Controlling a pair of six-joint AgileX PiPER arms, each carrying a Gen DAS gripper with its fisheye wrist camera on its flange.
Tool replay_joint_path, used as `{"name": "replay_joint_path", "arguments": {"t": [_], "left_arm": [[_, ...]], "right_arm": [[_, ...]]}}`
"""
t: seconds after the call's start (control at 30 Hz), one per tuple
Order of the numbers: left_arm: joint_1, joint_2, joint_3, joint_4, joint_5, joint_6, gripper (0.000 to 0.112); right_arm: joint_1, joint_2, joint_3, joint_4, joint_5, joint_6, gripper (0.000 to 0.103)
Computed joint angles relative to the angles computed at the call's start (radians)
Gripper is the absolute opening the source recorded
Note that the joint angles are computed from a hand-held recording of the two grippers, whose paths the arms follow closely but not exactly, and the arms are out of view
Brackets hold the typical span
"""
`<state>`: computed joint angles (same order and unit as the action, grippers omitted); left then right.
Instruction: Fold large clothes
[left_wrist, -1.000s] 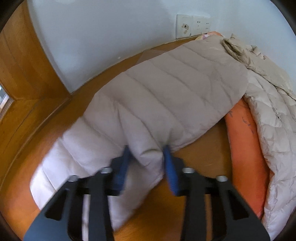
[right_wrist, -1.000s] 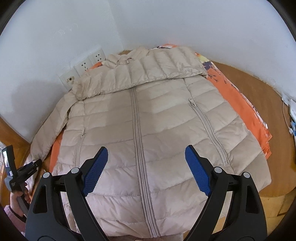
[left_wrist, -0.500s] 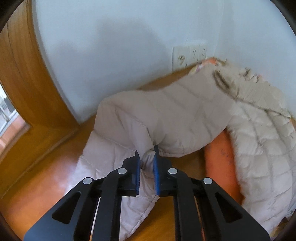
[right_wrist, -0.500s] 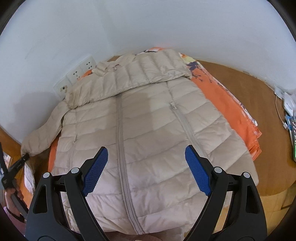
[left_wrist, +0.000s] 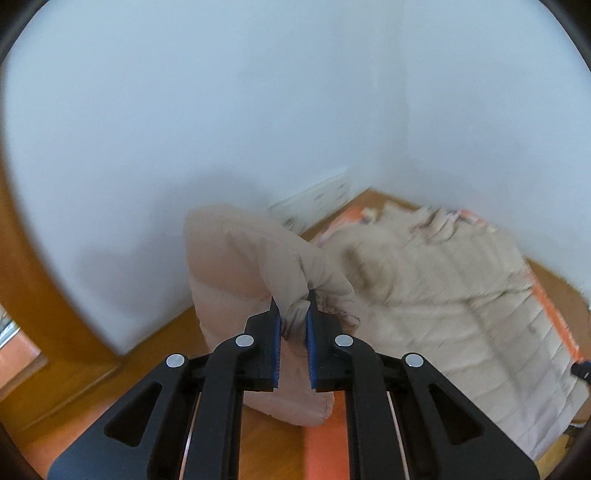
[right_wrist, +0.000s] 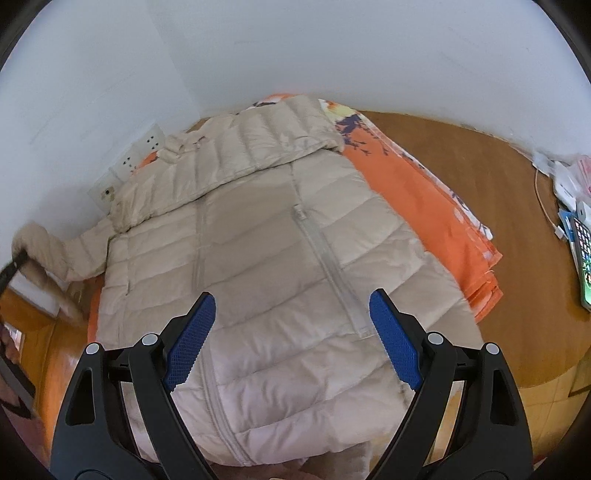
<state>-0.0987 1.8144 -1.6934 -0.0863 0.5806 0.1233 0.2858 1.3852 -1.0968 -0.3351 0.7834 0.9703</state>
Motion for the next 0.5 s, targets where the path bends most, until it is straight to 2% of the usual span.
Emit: {"name": "replay_joint_path", "arguments": {"t": [0.27, 0.5], "left_arm": [[-0.142, 0.109, -0.188, 0.003, 0.001, -0.011, 0.011], [-0.262, 0.250, -0.351, 0.011, 0.070, -0.032, 0.011]], "right_arm": [[-0.091, 0.004, -0.019, 0.067, -0.011, -0.123, 0.085], [-0.186, 0.041, -0.026, 0.165, -0.038, -0.236, 0.085]]}}
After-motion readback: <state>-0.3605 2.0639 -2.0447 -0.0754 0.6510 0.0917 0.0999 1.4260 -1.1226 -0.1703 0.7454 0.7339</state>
